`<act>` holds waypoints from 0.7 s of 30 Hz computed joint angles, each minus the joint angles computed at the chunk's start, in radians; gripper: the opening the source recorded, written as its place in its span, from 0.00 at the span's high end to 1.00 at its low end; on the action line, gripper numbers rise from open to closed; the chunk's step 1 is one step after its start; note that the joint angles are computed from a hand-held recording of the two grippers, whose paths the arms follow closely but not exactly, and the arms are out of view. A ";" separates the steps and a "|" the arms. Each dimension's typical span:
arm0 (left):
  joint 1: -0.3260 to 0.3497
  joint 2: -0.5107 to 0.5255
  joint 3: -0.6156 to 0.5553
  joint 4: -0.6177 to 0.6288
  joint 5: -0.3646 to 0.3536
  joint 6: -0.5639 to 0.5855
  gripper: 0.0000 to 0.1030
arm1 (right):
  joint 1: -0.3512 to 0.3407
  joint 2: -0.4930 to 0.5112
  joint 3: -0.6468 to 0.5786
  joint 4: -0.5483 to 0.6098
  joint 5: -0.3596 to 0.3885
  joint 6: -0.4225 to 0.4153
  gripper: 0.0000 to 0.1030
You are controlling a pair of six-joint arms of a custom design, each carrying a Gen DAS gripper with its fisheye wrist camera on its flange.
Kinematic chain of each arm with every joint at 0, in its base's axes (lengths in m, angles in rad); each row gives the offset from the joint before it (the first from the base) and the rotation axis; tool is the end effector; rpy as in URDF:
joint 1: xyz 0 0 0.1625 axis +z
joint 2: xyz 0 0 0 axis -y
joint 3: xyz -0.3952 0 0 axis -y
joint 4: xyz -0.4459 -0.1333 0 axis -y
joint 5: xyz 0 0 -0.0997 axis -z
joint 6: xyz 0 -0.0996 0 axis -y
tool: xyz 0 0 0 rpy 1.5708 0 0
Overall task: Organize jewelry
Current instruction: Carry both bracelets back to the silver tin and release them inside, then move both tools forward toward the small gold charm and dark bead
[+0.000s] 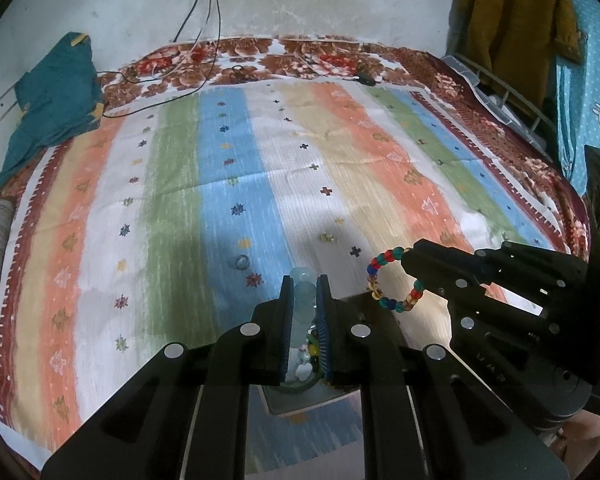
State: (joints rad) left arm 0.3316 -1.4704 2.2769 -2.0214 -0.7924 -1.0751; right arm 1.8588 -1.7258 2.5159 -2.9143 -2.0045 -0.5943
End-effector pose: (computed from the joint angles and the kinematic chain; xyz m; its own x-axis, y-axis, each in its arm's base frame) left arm -0.3281 -0.3279 0.1326 -0.7798 0.0897 -0.6195 0.4211 0.8074 -0.4132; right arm 0.1971 -0.3433 0.2117 -0.6375 -0.4948 0.5905 -0.7225 0.6501 -0.2353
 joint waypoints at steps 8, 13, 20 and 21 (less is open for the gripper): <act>-0.020 -0.012 0.011 0.021 -0.006 -0.015 0.89 | 0.001 -0.044 0.029 0.030 0.004 -0.005 0.90; -0.039 -0.014 0.019 0.048 -0.010 -0.040 0.89 | 0.005 -0.056 0.042 0.042 -0.004 0.001 0.90; -0.036 -0.019 0.007 0.128 -0.014 -0.121 0.84 | -0.012 -0.039 0.031 0.035 -0.048 0.033 0.69; -0.032 -0.025 0.007 0.136 -0.011 -0.132 0.78 | -0.015 -0.032 0.028 0.023 -0.057 0.032 0.65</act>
State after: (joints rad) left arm 0.2995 -1.4957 2.2843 -1.8859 -0.8038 -1.2066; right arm 1.8435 -1.7579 2.5442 -2.8915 -2.0612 -0.5623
